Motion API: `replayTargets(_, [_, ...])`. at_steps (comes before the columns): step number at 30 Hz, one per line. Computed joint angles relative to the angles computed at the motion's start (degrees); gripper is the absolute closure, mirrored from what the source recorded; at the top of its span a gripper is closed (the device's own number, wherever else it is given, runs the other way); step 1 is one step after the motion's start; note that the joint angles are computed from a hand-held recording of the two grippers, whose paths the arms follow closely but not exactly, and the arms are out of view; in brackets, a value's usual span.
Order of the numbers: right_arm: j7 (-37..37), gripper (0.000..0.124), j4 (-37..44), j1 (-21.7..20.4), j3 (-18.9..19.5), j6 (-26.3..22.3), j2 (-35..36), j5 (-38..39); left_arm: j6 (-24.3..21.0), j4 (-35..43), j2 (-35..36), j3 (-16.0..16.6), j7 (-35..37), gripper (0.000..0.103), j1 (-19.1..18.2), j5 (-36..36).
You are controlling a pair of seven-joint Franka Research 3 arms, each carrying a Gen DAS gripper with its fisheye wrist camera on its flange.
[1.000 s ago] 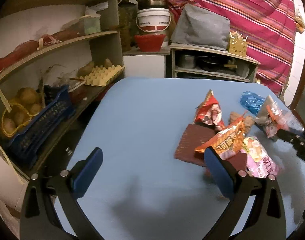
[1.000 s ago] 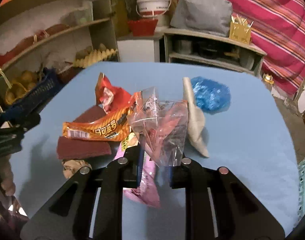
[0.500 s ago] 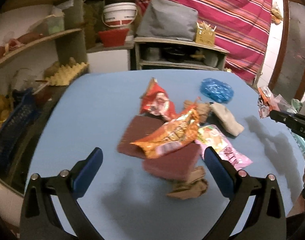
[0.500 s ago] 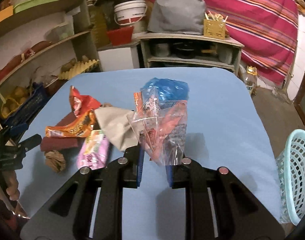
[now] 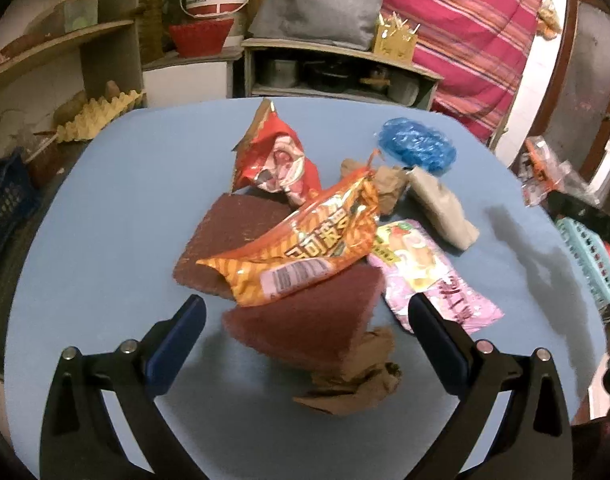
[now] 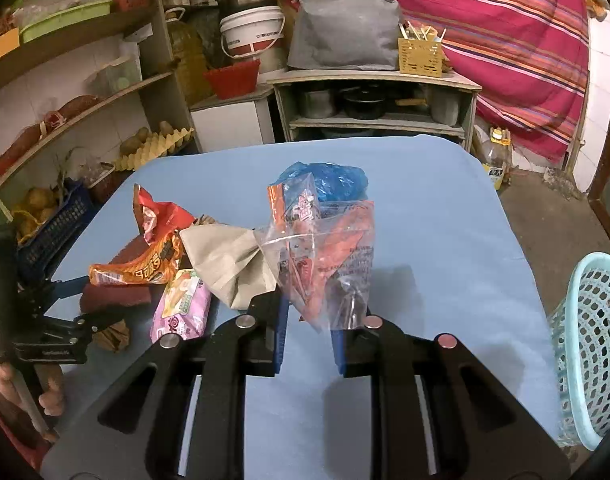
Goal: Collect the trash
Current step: 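Grasp the clear plastic bag with the right tool while the left tool grasps the maroon scouring pad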
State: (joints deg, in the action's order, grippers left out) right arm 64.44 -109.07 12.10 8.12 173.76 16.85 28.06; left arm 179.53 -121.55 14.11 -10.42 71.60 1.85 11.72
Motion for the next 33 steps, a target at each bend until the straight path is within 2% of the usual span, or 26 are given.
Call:
replayTargets(5, [1.27,0.105,-0.23,1.09,-1.1,-0.07,0.14,-1.63,1.31,-0.64,-0.46,-0.75,1.0,0.005,0.4,1.08])
replayTargets(6, [1.31,0.105,-0.18,1.0,-1.05,-0.11,0.19,-1.68,0.71,-0.24,-0.29,0.77,0.78,0.005,-1.12,1.42])
replayTargets(7, [1.39,0.105,-0.08,0.96,-1.04,-0.19,0.27,-1.79,-0.26,0.3,-0.11,4.29,-1.72,0.008,-4.33,3.82])
replayTargets(8, [1.38,0.105,-0.01,0.88,-0.98,-0.29,0.31,-1.85,-0.94,0.81,0.15,6.22,-4.99,0.011,-5.8,7.01])
replayTargets(9, [1.41,0.105,-0.01,0.85,-0.95,-0.28,0.31,-1.89,-1.27,1.06,0.41,6.15,-4.36,0.016,-5.78,6.19])
replayTargets(11, [1.28,0.105,0.08,0.8,-0.85,-0.37,0.42,-2.05,-1.77,1.18,0.79,2.16,-2.2,0.018,-2.0,2.99])
replayTargets(13, [1.41,0.105,0.2,0.94,-0.92,-0.27,0.58,-2.31,-1.4,0.97,0.82,1.57,-2.23,0.019,-1.16,1.98])
replayTargets(15, [1.5,0.105,0.31,0.95,-0.9,-0.39,0.67,-2.42,-0.68,0.8,0.75,2.35,-3.02,0.023,-1.61,2.32])
replayTargets(18, [2.19,0.105,0.28,1.35,-1.21,-0.34,0.68,-2.89,-0.57,0.79,1.16,-4.28,1.63,0.031,4.38,-1.51])
replayTargets(19, [2.28,0.105,0.26,1.4,-1.2,-0.31,0.71,-3.0,-0.86,0.91,1.39,-5.79,4.45,0.032,5.34,-4.26])
replayTargets(20, [2.3,0.105,0.25,1.41,-1.2,-0.29,0.73,-3.12,-0.89,0.88,1.29,-5.3,3.46,0.032,4.96,-2.99])
replayTargets(22, [2.2,0.105,0.09,1.3,-1.05,-0.11,0.64,-3.13,-0.45,0.77,0.87,0.06,0.84,0.033,-0.12,0.06])
replayTargets(25, [2.48,0.105,0.11,1.39,-1.13,-0.05,0.67,-3.35,-1.21,1.05,0.61,1.6,-0.53,0.033,-1.66,1.17])
replayTargets(26, [2.5,0.105,0.01,1.38,-1.06,0.17,0.61,-3.31,-1.65,1.06,0.22,4.08,-2.71,0.033,-3.95,2.91])
replayTargets(30, [0.68,0.105,-0.47,0.08,0.26,0.37,-0.01,-1.83,-1.5,0.03,-2.48,17.15,-17.9,0.034,-15.53,18.3])
replayTargets(33, [-1.98,0.105,-0.86,-1.42,1.94,0.51,-0.67,0.62,-3.85,-0.63,-5.27,21.73,-28.53,0.034,-19.58,29.46])
